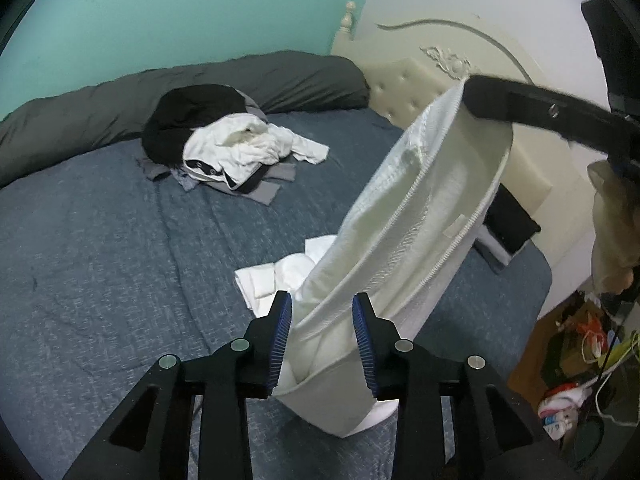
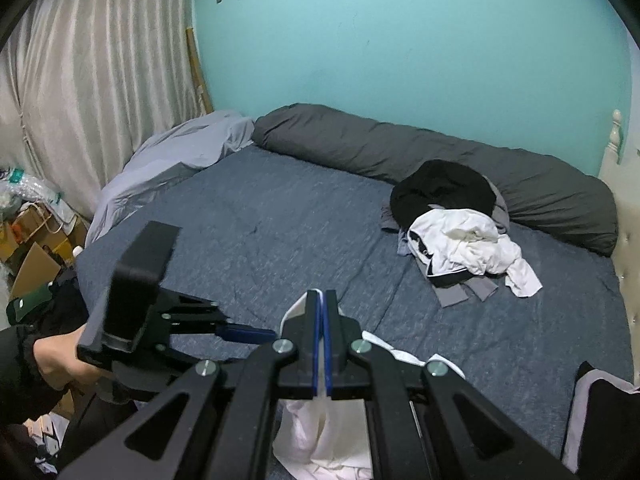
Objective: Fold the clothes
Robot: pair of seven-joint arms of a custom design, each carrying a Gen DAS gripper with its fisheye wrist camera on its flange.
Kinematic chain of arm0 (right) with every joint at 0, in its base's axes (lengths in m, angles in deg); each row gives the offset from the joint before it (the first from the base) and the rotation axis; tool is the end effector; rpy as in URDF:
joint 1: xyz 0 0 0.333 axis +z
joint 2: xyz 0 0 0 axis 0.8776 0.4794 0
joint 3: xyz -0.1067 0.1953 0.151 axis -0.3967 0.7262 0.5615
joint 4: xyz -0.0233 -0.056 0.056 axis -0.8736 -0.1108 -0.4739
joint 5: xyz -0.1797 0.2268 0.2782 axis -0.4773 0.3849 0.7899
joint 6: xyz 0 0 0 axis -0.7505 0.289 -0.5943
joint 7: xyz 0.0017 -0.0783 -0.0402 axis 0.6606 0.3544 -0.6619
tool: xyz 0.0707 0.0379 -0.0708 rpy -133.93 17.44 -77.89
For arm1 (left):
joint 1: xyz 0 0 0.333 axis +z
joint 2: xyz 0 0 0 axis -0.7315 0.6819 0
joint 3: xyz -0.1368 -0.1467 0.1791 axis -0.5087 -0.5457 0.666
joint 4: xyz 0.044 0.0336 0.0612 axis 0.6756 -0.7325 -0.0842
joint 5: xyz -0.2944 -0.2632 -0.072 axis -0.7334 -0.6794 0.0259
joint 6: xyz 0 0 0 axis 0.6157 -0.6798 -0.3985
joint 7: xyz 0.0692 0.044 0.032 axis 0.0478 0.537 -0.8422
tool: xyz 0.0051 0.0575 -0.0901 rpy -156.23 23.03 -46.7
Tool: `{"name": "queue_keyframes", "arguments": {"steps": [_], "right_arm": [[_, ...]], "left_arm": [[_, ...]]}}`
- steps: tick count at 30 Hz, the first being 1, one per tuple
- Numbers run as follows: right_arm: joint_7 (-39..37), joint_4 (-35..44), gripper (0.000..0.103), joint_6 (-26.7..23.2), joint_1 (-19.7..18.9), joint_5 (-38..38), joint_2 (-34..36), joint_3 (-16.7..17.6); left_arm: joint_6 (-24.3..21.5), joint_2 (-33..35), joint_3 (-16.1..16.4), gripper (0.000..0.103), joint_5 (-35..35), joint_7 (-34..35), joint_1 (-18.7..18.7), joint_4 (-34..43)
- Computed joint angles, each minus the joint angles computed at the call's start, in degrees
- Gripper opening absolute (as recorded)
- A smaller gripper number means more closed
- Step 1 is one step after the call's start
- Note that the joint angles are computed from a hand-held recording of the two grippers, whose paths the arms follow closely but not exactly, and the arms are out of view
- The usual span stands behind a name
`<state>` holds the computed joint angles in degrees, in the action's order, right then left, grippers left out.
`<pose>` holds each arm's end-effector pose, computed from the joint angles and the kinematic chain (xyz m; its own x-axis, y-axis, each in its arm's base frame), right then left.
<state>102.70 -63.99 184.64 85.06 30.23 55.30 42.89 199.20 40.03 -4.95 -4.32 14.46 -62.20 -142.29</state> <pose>0.5168 0.3195 0.7041 0.5385 -0.8397 -0.0698 -0.5517 -0.2888 -0.7825 0.5107 -0.2710 0.6436 -0.5646 -0.7968 0.2153 -0.6807 0.3020 -0.6674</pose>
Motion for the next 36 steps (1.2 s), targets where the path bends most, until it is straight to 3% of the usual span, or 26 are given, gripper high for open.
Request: {"name": "queue_keyframes", "arguments": {"steps": [3, 10, 18, 19, 20, 21, 30, 36], "right_arm": [[-1.61, -0.33, 0.001, 0.11, -0.16, 1.65, -0.17, -0.2], [-5.51, -1.17, 0.001, -0.16, -0.56, 5.33, -0.69, -0.51], [-7.34, -1.67, 0.001, -0.58, -0.82, 6.79, -1.04, -0.64], [-7.35, -1.76, 0.001, -0.56, -0.86, 6.82, -1.08, -0.66], [-7.29, -1.85, 0.001, -0.54, -0.9, 6.77, -1.14, -0.68], [-6.87, -1.98, 0.001, -0.48, -0.95, 6.37, -1.2, -0.68], [3.31, -2.55, 0.001, -0.42, -2.07, -0.17, -0.04, -1.1], [13.52, -2.36, 0.004, -1.88, -2.47, -7.15, 3.58, -1.78]], "left_arm": [[0.35, 1.26, -0.17, 0.042, 0.71, 1.38, -0.07, 0.2], [1.33, 3.88, -0.29, 0.042, -3.58, 8.39, -0.27, 1.66], [0.27, 5.46, -1.35, 0.041, -3.6, 9.48, -0.27, 2.74], [0.44, 5.42, -1.32, 0.034, -4.21, 9.3, -0.22, 2.66], [0.57, 5.35, -1.32, 0.01, -4.36, 9.01, -0.17, 2.59], [0.58, 5.21, -1.37, 0.003, -3.75, 8.5, -0.13, 2.53], [0.68, 3.42, -0.5, 0.003, 2.46, -0.32, 1.33, 2.57], [-3.23, 5.98, -0.32, 0.003, 10.64, -9.69, 2.9, 6.42]]}}
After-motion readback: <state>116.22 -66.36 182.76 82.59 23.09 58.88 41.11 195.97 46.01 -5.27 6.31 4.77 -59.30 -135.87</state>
